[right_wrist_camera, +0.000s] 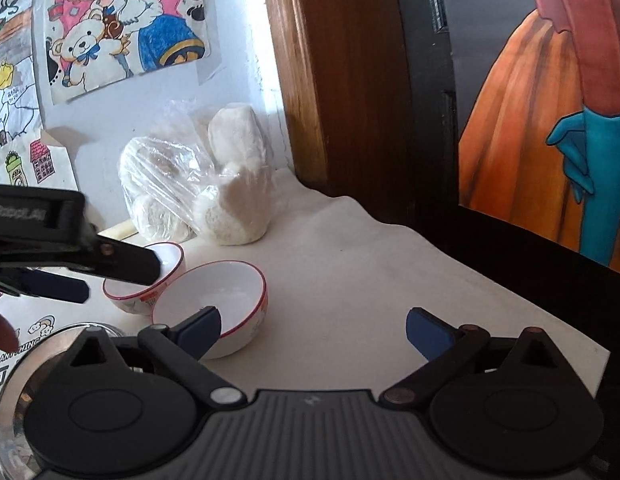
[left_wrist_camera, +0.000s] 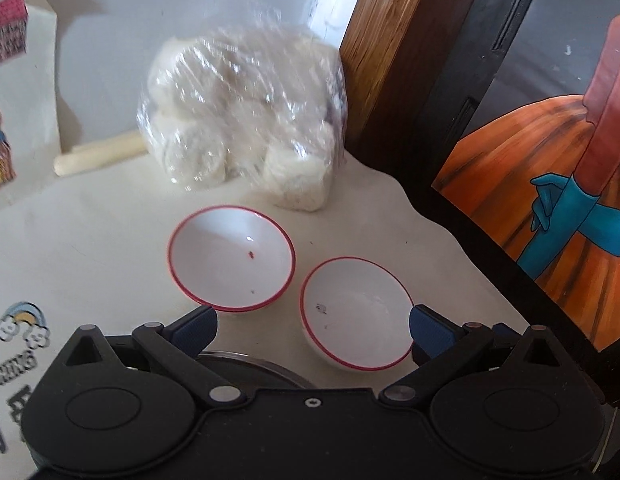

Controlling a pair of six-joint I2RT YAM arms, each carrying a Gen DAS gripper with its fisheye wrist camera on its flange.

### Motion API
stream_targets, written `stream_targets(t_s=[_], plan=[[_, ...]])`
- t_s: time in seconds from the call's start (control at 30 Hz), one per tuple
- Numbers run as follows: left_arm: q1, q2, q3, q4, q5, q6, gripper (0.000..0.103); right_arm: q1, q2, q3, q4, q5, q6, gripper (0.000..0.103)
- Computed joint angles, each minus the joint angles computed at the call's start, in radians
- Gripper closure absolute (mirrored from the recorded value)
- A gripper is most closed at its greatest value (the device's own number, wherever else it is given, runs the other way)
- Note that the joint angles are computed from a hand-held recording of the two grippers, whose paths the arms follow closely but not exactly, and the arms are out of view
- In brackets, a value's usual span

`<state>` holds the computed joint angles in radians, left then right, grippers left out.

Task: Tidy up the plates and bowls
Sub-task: 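Move both grippers to a white red-rimmed bowl and close on its rim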

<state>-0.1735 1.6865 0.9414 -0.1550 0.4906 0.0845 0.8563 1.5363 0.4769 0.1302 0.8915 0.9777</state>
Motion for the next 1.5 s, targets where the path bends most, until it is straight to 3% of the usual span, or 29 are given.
stream_targets(t_s=[0.1, 0.27, 0.37, 0.5, 0.57, 0.6, 0.77, 1.03, 1.27, 1.4, 1.5], plan=[[-0.006, 0.044, 0.036, -0.020, 0.008, -0.022, 0.002, -0.027, 0.008, -0.013, 0.066, -0.031, -0.050, 0.003], [-0.019, 0.092, 0.083, -0.062, 0.024, -0.047, 0.014, -0.071, 0.031, -0.014, 0.131, -0.089, -0.098, 0.009], [-0.028, 0.098, 0.088, -0.067, 0.024, -0.043, 0.016, -0.091, 0.039, -0.017, 0.155, -0.120, -0.112, 0.010], [-0.038, 0.104, 0.088, -0.060, 0.026, -0.056, 0.030, -0.108, 0.041, -0.024, 0.183, -0.154, -0.122, 0.011], [-0.040, 0.107, 0.092, -0.063, 0.023, -0.067, 0.042, -0.111, 0.041, -0.025, 0.188, -0.161, -0.119, 0.014], [-0.042, 0.111, 0.098, -0.071, 0.019, -0.068, 0.053, -0.111, 0.040, -0.026, 0.191, -0.165, -0.119, 0.016], [-0.043, 0.120, 0.102, -0.075, 0.000, -0.085, 0.063, -0.117, 0.035, -0.031, 0.208, -0.197, -0.118, 0.020], [-0.037, 0.143, 0.123, -0.087, -0.026, -0.113, 0.089, -0.131, 0.038, -0.049, 0.271, -0.244, -0.128, 0.040], [-0.036, 0.138, 0.112, -0.079, -0.006, -0.124, 0.092, -0.151, 0.039, -0.088, 0.339, -0.287, -0.085, 0.063], [-0.053, 0.103, 0.081, -0.057, -0.024, -0.125, 0.093, -0.157, 0.037, -0.103, 0.370, -0.324, -0.077, 0.082], [-0.055, 0.083, 0.065, -0.070, -0.023, -0.115, 0.092, -0.145, 0.033, -0.095, 0.342, -0.313, -0.058, 0.084]])
